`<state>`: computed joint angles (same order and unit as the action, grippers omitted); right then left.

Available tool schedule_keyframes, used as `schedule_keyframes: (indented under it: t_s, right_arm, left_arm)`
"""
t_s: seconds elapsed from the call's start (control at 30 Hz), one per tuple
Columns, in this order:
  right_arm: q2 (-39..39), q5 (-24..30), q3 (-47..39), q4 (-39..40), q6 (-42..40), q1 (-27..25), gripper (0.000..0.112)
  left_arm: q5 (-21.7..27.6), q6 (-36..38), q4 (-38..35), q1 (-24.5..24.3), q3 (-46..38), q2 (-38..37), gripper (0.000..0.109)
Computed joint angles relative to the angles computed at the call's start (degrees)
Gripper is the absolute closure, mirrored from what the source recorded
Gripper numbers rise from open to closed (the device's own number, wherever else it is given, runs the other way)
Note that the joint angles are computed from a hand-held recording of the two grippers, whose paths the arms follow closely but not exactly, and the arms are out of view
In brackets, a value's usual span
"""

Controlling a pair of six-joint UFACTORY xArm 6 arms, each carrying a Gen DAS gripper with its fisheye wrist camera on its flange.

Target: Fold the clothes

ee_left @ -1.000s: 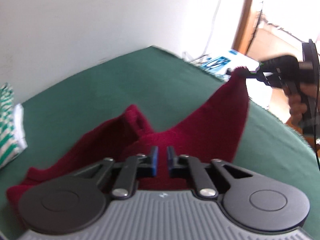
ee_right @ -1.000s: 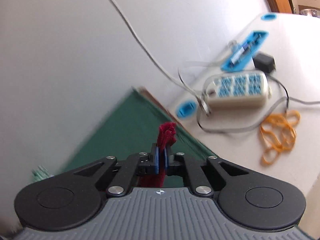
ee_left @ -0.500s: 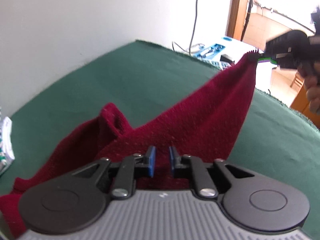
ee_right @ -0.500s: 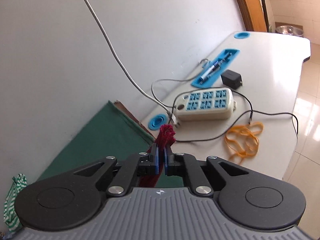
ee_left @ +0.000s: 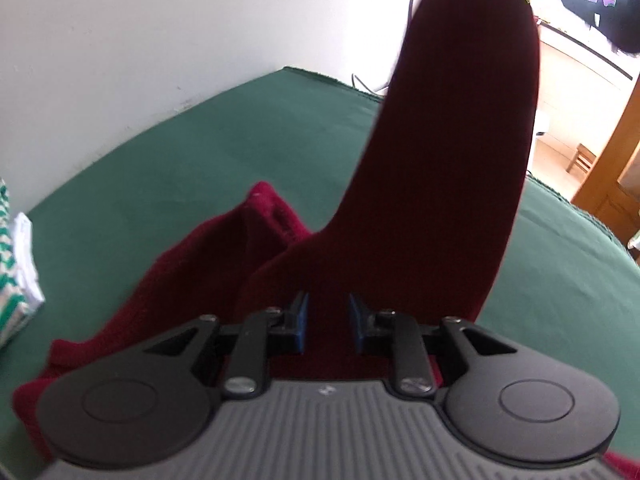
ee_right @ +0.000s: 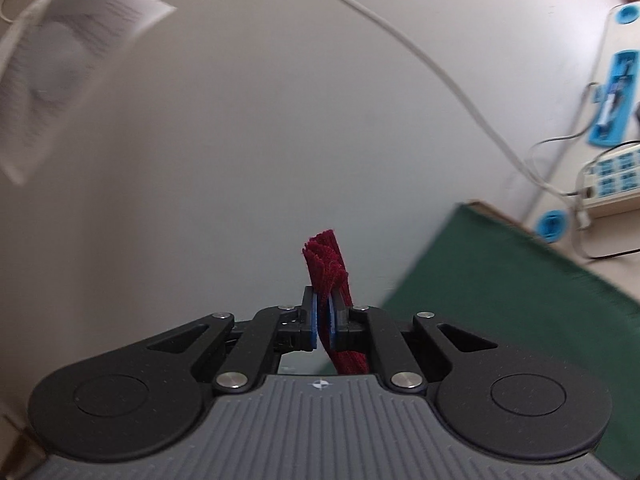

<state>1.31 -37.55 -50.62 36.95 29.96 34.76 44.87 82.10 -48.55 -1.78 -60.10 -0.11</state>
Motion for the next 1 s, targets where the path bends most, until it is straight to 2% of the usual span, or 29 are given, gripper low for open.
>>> schedule_keyframes:
  t_s: [0.1, 0.3, 0.37, 0.53, 0.6, 0.73, 0.83, 0.9, 1.0]
  right_arm:
    - [1.5, -1.1, -5.0, -1.4, 0.4, 2.3, 0.106]
    - [6.6, -1.3, -15.5, -6.1, 2.6, 6.3, 0.106]
    - [8.7, -1.3, -18.9, -8.2, 5.0, 7.3, 0.106]
    - [12.2, -1.4, -25.7, -10.3, 7.3, 9.7, 0.106]
    - [13.5, -1.0, -28.1, -12.0, 8.7, 10.2, 0.106]
    - [15.1, 0.6, -31.7, -10.8, 6.4, 11.7, 0.106]
    - [16.4, 2.0, -34.3, -10.6, 5.9, 12.1, 0.106]
    - [17.2, 3.0, -35.9, -10.1, 5.0, 12.4, 0.106]
    - [17.6, 3.7, -37.4, -10.8, 4.6, 13.3, 0.106]
  left_arm:
    - [3.4, 2.1, 1.6, 4.0, -2.5, 1.5, 0.083]
    - [7.3, 1.1, 5.7, 9.5, -7.3, 6.6, 0.087]
    - [5.4, 4.8, 5.0, 9.8, -5.9, 6.3, 0.085]
    - [5.4, 10.0, 2.8, 11.0, -4.0, 5.1, 0.084]
    - [7.0, 10.8, 2.0, 12.3, -3.9, 4.8, 0.084]
    - [10.0, 9.2, 0.5, 13.8, -6.9, 7.5, 0.084]
    - [7.5, 10.4, -1.8, 13.8, -4.8, 6.5, 0.076]
    - [7.1, 12.2, -2.6, 14.1, -3.8, 5.7, 0.075]
    - [10.7, 15.4, -2.9, 16.4, -4.4, 5.1, 0.075]
